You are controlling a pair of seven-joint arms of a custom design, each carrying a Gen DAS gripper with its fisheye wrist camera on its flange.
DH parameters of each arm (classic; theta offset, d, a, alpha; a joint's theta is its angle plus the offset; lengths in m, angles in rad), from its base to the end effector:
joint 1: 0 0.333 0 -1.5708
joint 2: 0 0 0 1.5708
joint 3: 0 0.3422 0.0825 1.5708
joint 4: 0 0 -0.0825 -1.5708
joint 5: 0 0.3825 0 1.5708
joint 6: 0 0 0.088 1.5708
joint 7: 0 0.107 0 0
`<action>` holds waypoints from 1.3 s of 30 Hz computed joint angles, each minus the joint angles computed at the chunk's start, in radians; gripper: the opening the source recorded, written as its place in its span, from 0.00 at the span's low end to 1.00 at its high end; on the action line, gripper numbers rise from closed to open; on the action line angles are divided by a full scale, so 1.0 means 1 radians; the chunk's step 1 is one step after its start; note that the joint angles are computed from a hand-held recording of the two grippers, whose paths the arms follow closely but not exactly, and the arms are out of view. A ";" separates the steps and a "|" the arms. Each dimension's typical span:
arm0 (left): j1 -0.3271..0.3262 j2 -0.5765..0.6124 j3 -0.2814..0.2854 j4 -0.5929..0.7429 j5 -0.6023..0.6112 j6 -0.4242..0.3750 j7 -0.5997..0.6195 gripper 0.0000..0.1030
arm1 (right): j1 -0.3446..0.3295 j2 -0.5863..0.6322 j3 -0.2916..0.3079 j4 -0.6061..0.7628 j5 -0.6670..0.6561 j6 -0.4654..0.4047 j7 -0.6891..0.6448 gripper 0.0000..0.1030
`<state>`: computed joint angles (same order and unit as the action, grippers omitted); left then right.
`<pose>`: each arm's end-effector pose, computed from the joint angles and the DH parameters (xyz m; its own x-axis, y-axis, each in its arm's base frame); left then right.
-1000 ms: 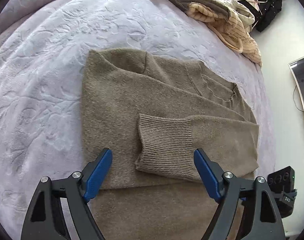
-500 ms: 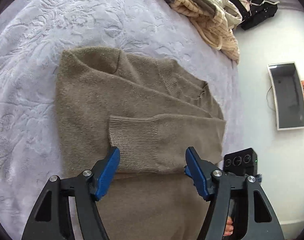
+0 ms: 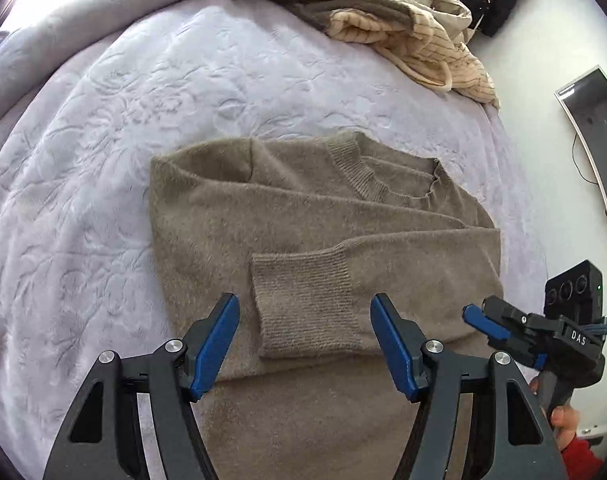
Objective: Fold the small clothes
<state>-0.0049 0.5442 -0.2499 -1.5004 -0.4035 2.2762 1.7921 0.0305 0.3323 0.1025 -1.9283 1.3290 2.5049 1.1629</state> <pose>0.7182 -0.1602 0.4106 -0.2347 -0.8768 0.4197 -0.9565 0.1313 -0.2606 0.6407 0.0741 0.3639 -0.2687 -0.5417 -0.7964 -0.8514 0.5202 -0.0666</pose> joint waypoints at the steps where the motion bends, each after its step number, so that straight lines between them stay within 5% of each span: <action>1: 0.000 0.006 -0.006 0.008 -0.009 0.004 0.004 0.66 | 0.011 -0.002 -0.018 0.013 -0.076 0.020 0.034 0.33; 7: -0.051 0.039 0.003 0.000 0.035 0.037 -0.032 0.66 | 0.018 -0.003 -0.125 0.015 -0.566 0.073 0.290 0.24; 11: -0.057 0.018 0.007 -0.086 0.075 0.088 -0.027 0.66 | -0.032 -0.007 -0.158 -0.042 -0.732 0.010 0.371 0.19; 13: -0.061 0.001 0.010 -0.118 0.100 0.115 -0.013 0.66 | -0.087 -0.025 -0.133 -0.097 -0.694 0.022 0.332 0.02; 17: -0.062 -0.003 0.022 -0.117 0.133 0.091 -0.040 0.66 | -0.171 -0.115 -0.093 -0.214 -0.425 0.088 0.229 0.09; 20: -0.051 -0.006 0.019 -0.123 0.125 0.085 -0.048 0.66 | -0.200 -0.145 -0.099 -0.248 -0.225 0.027 0.118 0.11; 23: -0.074 -0.011 0.033 -0.128 0.169 0.094 -0.071 0.66 | -0.161 -0.144 -0.122 -0.251 -0.263 0.037 0.147 0.11; 26: -0.080 -0.009 0.035 -0.128 0.187 0.095 -0.088 0.66 | -0.106 -0.116 -0.149 -0.240 -0.499 0.057 0.344 0.14; 34: -0.066 -0.072 0.046 -0.189 0.206 0.072 -0.125 0.66 | -0.089 -0.210 -0.139 -0.306 -0.601 0.033 0.401 0.17; 36: -0.063 -0.096 0.050 -0.208 0.203 0.053 -0.146 0.66 | -0.079 -0.240 -0.141 -0.323 -0.621 0.006 0.412 0.23; 39: -0.064 -0.137 0.054 -0.240 0.207 0.031 -0.169 0.66 | -0.057 -0.282 -0.141 -0.352 -0.638 -0.011 0.424 0.47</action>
